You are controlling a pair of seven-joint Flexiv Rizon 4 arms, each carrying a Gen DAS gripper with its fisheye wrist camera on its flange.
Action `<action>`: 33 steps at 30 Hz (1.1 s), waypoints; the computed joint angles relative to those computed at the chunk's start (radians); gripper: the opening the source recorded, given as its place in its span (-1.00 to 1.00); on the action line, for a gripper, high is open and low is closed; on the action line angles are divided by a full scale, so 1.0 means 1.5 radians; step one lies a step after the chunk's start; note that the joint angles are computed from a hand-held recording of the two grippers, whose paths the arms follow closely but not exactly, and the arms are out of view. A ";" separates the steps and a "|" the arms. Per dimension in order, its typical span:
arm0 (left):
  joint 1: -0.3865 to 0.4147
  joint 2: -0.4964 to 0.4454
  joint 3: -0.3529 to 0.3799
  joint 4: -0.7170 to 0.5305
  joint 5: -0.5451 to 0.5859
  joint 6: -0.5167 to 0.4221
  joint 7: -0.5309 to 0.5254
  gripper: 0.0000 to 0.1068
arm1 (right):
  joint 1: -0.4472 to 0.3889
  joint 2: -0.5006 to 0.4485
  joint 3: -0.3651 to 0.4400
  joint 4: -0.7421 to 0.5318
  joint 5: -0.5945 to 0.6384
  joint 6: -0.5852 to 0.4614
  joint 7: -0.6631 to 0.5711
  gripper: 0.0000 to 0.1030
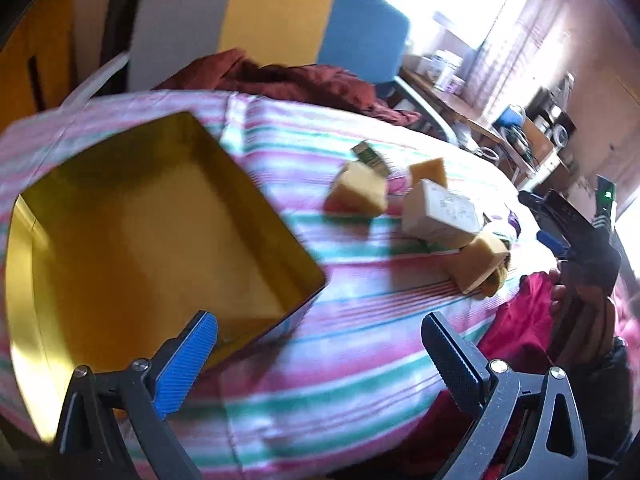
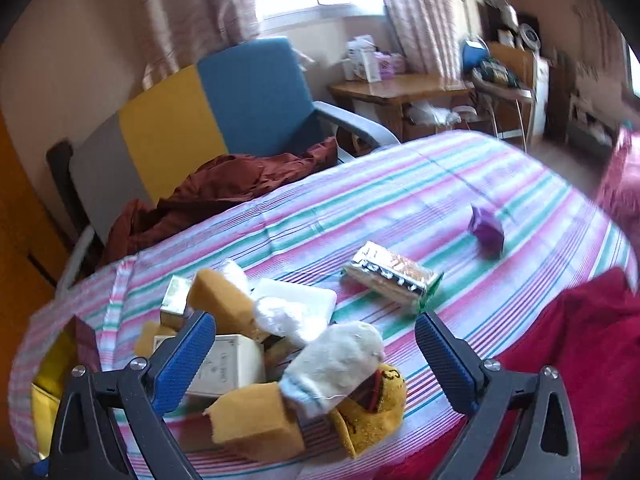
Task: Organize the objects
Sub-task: 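Move the left tool to the item pile and grasp the white box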
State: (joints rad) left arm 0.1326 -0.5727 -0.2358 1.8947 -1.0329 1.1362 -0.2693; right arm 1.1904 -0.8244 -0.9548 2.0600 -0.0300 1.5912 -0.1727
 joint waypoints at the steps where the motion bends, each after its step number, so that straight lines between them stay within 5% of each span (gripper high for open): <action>1: -0.006 -0.005 -0.002 -0.006 0.005 0.005 0.002 0.92 | -0.018 0.008 0.020 -0.001 0.009 0.013 0.004 0.98; 9: -0.034 -0.059 -0.048 -0.069 0.074 0.056 0.020 0.92 | -0.057 0.007 0.068 -0.003 0.082 0.093 0.002 0.98; 22: -0.114 -0.159 -0.015 -0.214 0.400 0.077 0.037 0.92 | -0.101 0.020 0.133 -0.018 0.143 0.140 -0.064 0.98; 33: -0.134 -0.220 -0.026 -0.301 0.491 0.061 0.089 0.92 | -0.132 0.031 0.173 -0.020 0.192 0.171 -0.077 0.98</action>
